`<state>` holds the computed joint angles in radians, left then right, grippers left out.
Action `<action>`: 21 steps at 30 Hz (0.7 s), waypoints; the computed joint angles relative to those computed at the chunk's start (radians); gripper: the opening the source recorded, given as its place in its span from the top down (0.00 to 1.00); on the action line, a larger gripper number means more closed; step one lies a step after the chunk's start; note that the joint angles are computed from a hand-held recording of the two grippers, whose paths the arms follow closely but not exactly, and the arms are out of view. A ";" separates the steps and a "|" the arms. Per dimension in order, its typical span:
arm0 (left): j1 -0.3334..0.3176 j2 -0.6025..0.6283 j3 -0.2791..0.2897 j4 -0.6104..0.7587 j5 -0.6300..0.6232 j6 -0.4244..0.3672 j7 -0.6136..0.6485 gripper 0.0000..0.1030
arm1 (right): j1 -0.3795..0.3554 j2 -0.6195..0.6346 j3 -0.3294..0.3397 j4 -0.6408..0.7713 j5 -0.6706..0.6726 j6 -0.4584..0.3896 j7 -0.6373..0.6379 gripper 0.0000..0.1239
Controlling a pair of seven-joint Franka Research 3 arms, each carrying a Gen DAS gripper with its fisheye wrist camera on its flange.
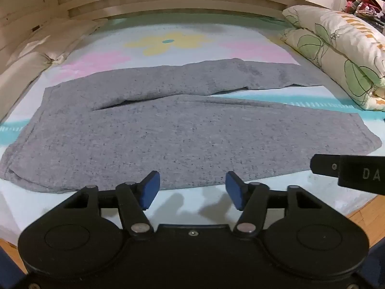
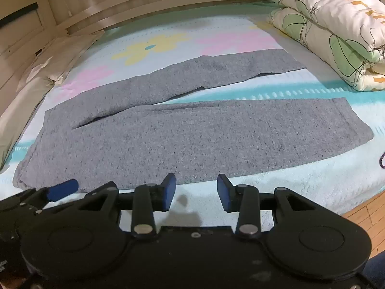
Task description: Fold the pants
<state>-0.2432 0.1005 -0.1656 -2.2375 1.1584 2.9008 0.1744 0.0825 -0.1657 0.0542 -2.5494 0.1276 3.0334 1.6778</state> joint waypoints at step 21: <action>-0.002 0.010 0.006 -0.009 -0.094 0.022 0.048 0.40 | 0.024 0.019 -0.014 0.016 0.030 -0.009 -0.044 0.67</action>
